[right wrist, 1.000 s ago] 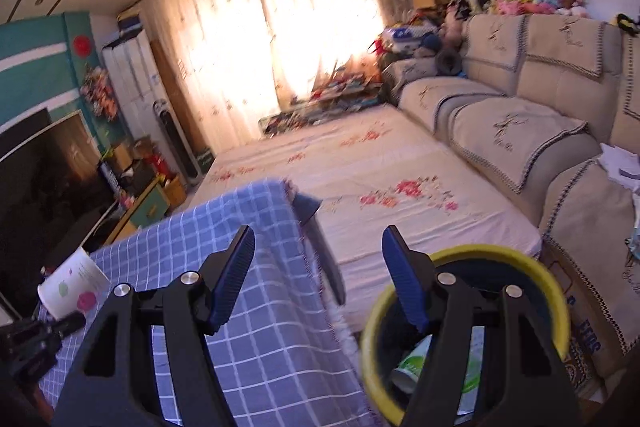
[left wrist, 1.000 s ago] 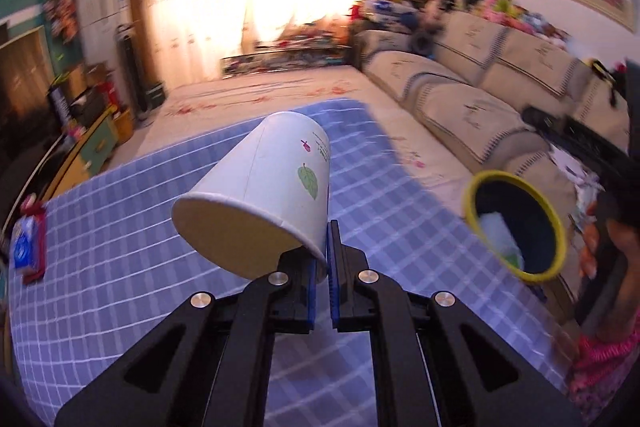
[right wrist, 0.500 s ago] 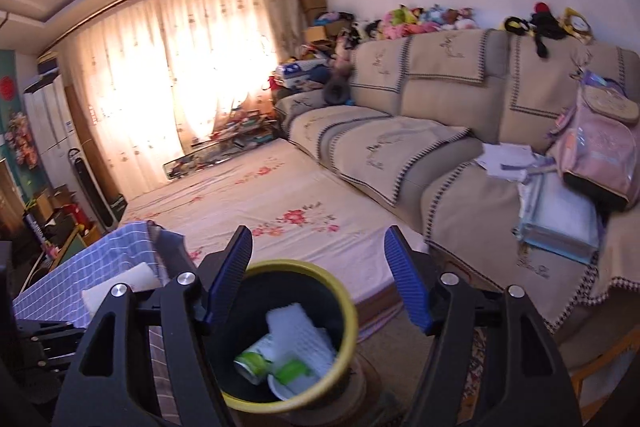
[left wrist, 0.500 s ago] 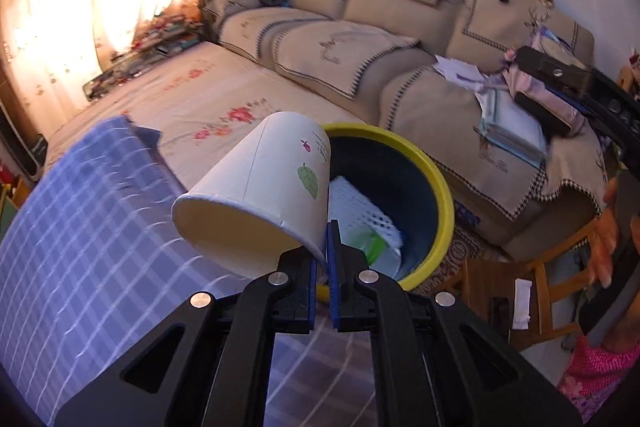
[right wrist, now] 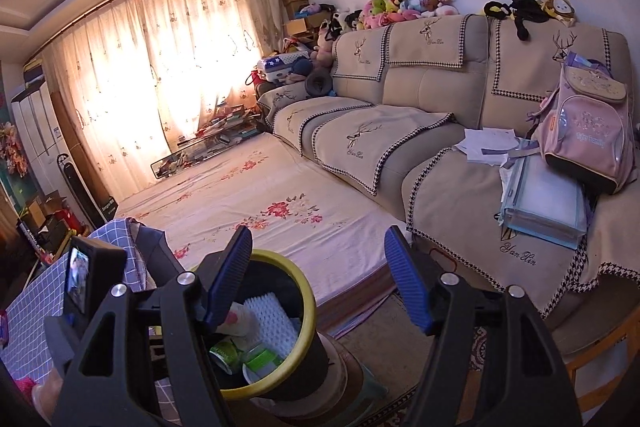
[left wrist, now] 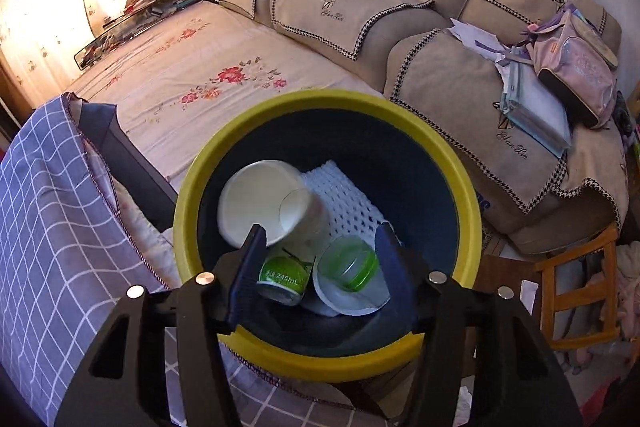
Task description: Collect trash
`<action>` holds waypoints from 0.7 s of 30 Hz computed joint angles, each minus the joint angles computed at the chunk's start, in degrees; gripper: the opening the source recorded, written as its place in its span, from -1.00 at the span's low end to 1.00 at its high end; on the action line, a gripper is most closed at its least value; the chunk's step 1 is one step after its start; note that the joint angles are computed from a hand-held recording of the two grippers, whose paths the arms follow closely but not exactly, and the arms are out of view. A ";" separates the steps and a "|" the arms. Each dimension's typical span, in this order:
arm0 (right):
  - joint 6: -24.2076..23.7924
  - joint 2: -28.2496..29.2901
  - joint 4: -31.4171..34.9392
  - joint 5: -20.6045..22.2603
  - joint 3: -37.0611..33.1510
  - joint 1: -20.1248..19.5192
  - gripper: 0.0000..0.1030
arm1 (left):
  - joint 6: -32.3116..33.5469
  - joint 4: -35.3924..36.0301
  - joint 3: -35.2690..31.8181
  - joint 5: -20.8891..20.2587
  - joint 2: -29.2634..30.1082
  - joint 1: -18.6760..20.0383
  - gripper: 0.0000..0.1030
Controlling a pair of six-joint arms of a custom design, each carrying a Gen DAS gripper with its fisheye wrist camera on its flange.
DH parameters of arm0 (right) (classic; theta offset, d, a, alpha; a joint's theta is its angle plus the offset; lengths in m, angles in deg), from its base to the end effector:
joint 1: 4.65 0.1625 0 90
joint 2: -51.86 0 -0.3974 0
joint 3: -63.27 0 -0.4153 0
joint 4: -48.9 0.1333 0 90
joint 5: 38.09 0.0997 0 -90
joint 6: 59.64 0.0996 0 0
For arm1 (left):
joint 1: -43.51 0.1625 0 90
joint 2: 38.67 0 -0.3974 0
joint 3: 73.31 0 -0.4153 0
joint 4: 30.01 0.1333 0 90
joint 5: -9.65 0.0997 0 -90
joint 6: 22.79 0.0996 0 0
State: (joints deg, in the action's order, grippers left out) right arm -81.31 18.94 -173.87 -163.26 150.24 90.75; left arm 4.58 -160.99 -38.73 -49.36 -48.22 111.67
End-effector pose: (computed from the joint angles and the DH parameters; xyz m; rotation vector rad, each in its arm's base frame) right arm 0.1393 -0.6666 0.1241 -0.0363 -2.0044 1.4885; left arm -0.1588 -0.8925 -0.0020 0.9796 2.3790 -0.3254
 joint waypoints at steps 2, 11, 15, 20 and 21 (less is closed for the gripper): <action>-0.44 0.02 0.30 0.05 0.21 0.35 0.28 | -0.56 -1.49 3.33 -0.55 -2.35 0.28 0.13; -2.39 0.32 3.89 2.01 2.67 2.57 0.38 | -0.26 -28.45 36.96 -1.77 -26.14 0.33 0.82; -3.55 0.67 6.17 3.98 3.75 4.20 0.56 | 2.26 -44.65 51.94 3.12 -36.89 -0.07 0.91; -5.20 0.68 6.64 6.90 5.26 6.57 0.86 | 2.00 -58.07 65.45 12.23 -47.68 0.08 0.91; -5.54 0.66 6.53 7.24 5.65 7.13 0.86 | 1.48 -59.02 67.17 13.07 -49.57 0.34 0.91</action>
